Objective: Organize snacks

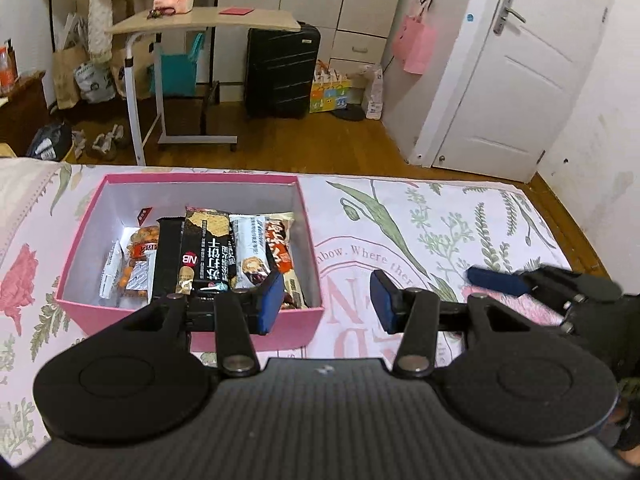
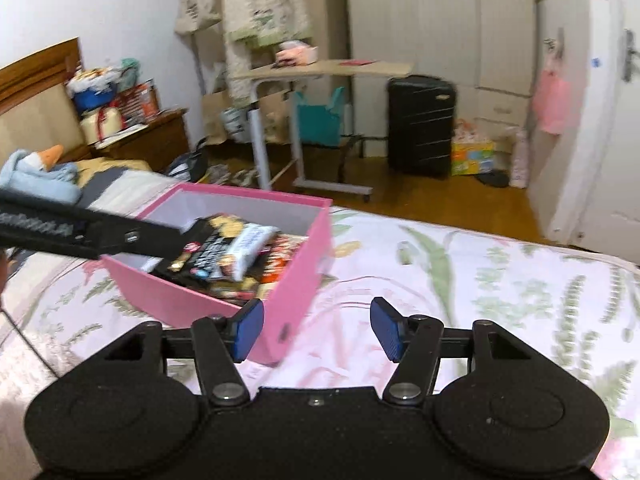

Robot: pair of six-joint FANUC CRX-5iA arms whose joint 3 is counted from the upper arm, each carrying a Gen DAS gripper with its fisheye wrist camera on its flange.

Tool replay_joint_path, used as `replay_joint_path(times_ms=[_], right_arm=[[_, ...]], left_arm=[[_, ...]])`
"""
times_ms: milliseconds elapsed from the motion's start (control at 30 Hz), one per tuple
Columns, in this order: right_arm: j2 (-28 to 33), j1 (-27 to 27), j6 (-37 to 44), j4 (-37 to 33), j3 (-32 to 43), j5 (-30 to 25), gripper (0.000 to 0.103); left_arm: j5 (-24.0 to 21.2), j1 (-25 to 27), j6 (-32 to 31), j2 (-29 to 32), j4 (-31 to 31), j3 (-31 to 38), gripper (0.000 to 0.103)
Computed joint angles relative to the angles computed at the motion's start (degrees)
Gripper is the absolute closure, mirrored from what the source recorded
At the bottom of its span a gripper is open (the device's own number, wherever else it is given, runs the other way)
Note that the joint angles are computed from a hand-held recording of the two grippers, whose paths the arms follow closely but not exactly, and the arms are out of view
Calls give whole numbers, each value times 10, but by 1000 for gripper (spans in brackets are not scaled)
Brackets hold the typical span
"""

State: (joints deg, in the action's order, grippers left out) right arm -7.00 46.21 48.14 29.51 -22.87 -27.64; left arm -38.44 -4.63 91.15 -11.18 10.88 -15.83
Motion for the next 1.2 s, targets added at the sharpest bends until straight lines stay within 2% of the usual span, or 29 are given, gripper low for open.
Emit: replay_joint_path(times_ms=[200,367,633,833,867,900,1033,1100,1200], right_arm=[[-47,-6,-103,81,-48,-11,38],[-80,0,-180,153,-90,-25,36],[-109,0,-226,192,-120,-43,33],[-127,-9,-326,299,-161,-42,19],[-127,-12,-335,308,-164,-42,19],[-127,-14,-343,315,-166,-43,17],[-122,-13,-339,308,-166,-54,5],[-121,-10,-342,309,-168,-60,2],[-115,-4,-358,319,-169,-81,0]], left_arm=[[-22,-55,91,-14,-105,27,51],[-37,-99,147,-14,-167,46,45],[-55,-152,240,-16,-263,65,35],[-65,-174,295,-8,-305,69,29],[-68,-177,307,-5,-313,70,24],[-73,-179,320,-1,-320,73,19],[-79,-188,362,5,-346,77,16],[-82,-192,362,9,-353,79,9],[-92,-210,391,14,-392,86,8]])
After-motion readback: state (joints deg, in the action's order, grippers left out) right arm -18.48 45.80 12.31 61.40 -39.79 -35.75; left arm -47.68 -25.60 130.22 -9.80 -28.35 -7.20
